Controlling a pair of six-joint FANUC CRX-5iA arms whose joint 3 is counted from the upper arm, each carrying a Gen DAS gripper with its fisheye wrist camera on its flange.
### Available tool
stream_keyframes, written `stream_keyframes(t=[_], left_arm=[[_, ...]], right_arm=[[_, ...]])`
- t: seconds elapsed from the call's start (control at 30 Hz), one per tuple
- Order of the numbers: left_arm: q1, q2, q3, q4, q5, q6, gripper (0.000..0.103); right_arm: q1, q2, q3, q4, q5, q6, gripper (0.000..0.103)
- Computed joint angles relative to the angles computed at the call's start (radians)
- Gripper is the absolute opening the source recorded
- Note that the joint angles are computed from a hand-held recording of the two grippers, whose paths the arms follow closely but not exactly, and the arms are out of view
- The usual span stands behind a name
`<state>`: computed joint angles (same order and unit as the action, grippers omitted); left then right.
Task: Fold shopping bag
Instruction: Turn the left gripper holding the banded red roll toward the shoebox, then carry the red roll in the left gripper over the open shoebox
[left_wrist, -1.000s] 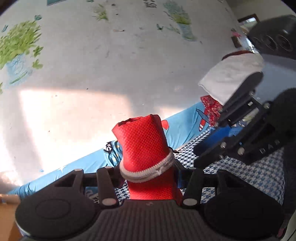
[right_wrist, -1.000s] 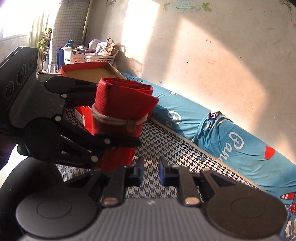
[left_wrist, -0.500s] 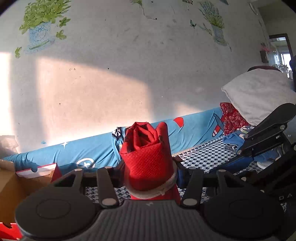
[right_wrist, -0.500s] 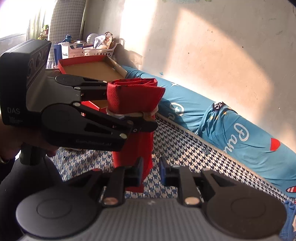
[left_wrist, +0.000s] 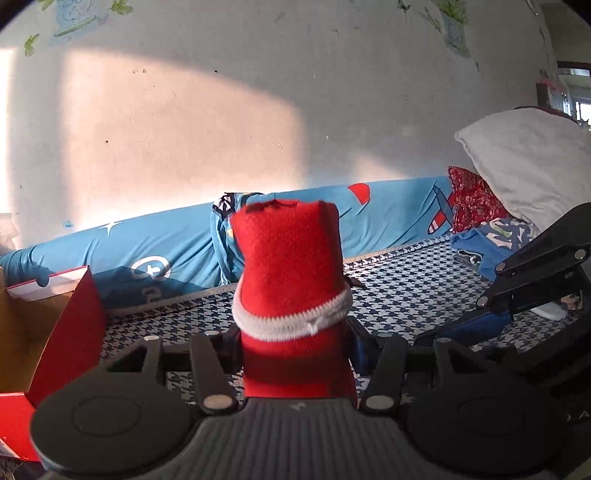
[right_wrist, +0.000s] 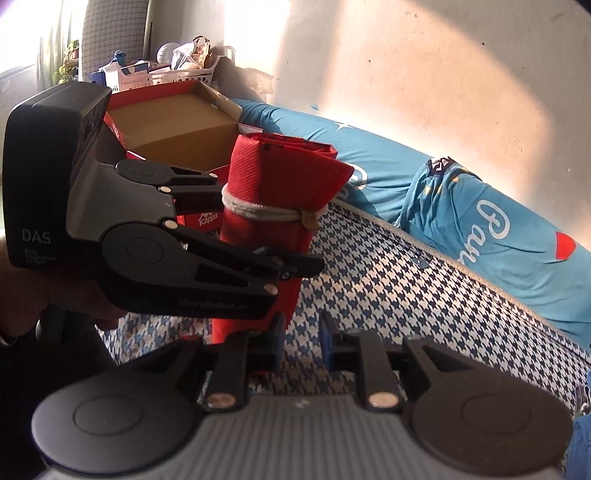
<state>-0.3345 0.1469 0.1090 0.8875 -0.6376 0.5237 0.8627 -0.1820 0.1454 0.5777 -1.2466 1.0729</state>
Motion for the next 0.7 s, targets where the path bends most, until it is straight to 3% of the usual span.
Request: stream_keyframes(t=[0.17,0.33,0.53,0.7], left_arm=[[0.008,0.01,-0.012,-0.012,0.0,0.033,0.054],[0.008,0.016,-0.041,0.047,0.0,-0.008,0.055],[0.002,0.032,-0.029,-0.01,0.002,0.008,0.055],[0.0,0.037,-0.037,0.021,-0.007,-0.033,0.045]], right_arm=[[-0.036,0.009,-0.005,-0.031,0.017,0.012,0.021],[-0.057,0.025,-0.006,-0.048,0.023,0.021,0.024],[-0.07,0.045,-0.015,-0.047,0.019,0.013,0.026],[-0.079,0.048,-0.031,-0.049,0.033,-0.004,0.029]])
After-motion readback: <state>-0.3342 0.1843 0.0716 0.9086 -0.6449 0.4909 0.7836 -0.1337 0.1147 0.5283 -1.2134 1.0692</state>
